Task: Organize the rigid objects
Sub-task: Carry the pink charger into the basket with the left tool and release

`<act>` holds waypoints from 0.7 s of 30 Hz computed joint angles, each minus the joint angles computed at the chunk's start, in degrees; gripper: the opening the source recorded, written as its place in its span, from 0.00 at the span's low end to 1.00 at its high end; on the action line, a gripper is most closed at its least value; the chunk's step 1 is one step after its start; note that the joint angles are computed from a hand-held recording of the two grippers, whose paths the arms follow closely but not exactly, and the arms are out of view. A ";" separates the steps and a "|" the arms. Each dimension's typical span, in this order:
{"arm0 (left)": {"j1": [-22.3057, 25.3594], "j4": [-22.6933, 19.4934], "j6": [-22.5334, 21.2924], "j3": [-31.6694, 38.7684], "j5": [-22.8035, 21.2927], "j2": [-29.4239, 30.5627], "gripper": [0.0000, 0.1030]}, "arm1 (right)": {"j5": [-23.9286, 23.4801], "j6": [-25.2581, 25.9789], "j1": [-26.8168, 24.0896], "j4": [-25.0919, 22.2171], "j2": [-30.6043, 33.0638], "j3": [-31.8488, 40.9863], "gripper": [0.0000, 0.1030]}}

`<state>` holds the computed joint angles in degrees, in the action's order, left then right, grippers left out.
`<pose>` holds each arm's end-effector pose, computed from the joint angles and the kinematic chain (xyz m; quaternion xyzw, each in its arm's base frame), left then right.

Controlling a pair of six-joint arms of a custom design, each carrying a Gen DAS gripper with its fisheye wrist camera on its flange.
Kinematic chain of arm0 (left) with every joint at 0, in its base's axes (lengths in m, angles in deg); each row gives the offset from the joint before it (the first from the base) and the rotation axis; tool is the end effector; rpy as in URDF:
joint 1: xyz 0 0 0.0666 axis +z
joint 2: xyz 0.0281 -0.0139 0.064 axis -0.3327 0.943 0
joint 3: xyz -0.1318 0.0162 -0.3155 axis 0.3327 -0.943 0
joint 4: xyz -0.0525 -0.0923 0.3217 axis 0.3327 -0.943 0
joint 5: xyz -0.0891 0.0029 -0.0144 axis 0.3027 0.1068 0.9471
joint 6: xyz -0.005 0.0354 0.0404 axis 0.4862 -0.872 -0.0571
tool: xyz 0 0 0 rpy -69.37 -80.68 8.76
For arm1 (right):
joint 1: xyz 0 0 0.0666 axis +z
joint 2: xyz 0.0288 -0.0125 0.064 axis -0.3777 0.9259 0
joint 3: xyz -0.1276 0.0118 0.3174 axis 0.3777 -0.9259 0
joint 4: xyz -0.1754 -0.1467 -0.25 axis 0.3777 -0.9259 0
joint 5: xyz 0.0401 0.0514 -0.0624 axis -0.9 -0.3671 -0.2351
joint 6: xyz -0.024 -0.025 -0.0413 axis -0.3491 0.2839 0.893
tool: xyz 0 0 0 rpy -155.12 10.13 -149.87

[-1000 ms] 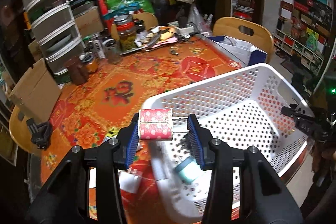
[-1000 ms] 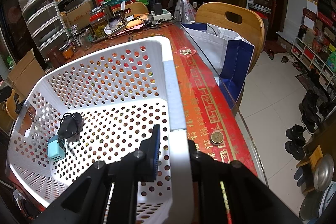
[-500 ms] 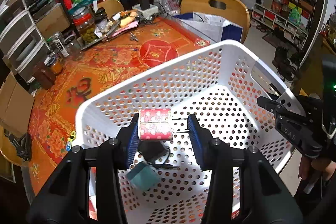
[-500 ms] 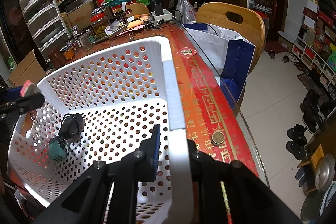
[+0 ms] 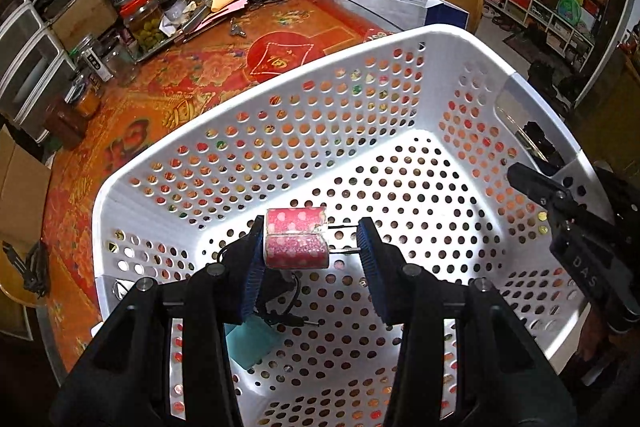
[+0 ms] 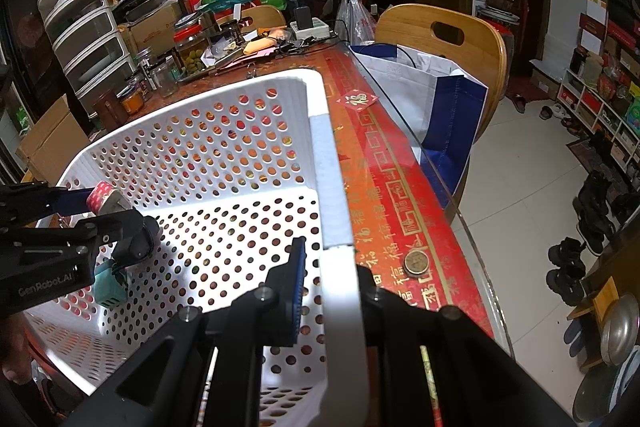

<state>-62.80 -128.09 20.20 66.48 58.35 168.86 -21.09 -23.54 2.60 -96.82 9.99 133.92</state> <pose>0.3334 -0.2977 0.3722 0.0799 0.9637 0.0407 0.2514 0.3324 0.1515 0.3386 -0.0732 0.9345 0.1019 0.3330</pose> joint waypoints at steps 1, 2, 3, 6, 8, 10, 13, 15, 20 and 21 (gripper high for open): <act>0.12 0.15 0.00 -0.24 -0.02 -0.15 0.41 | 0.00 0.00 0.00 0.00 0.00 0.00 0.12; 0.19 0.15 -0.01 -0.19 -0.01 -0.10 0.41 | -0.03 -0.02 0.02 0.02 0.00 0.00 0.12; 0.20 0.26 -0.13 -0.32 0.03 -0.19 0.41 | -0.03 -0.02 0.02 0.02 0.00 0.00 0.12; 0.30 0.10 -0.38 -0.14 -0.14 0.06 0.41 | 0.00 -0.03 0.02 -0.01 0.01 0.02 0.12; 0.30 0.22 -0.39 -0.14 0.05 0.22 0.41 | -0.02 0.00 0.00 -0.04 0.01 0.02 0.12; 0.36 0.33 -0.45 -0.16 0.20 0.38 0.41 | -0.04 0.02 -0.03 -0.02 -0.01 0.00 0.12; 0.27 0.50 -0.54 -0.16 0.21 0.65 0.41 | -0.30 0.21 -0.10 0.05 -0.06 -0.06 0.12; 0.31 0.66 -0.67 -0.28 0.35 0.66 0.41 | -0.30 0.21 -0.10 0.05 -0.06 -0.06 0.12; -0.38 2.33 -1.52 -1.20 -1.32 -0.41 0.70 | -0.34 0.31 -0.14 0.04 -0.05 -0.05 0.12; -0.72 3.43 -1.75 -2.21 -2.78 -1.58 0.84 | -0.31 0.25 -0.13 0.01 -0.04 -0.03 0.12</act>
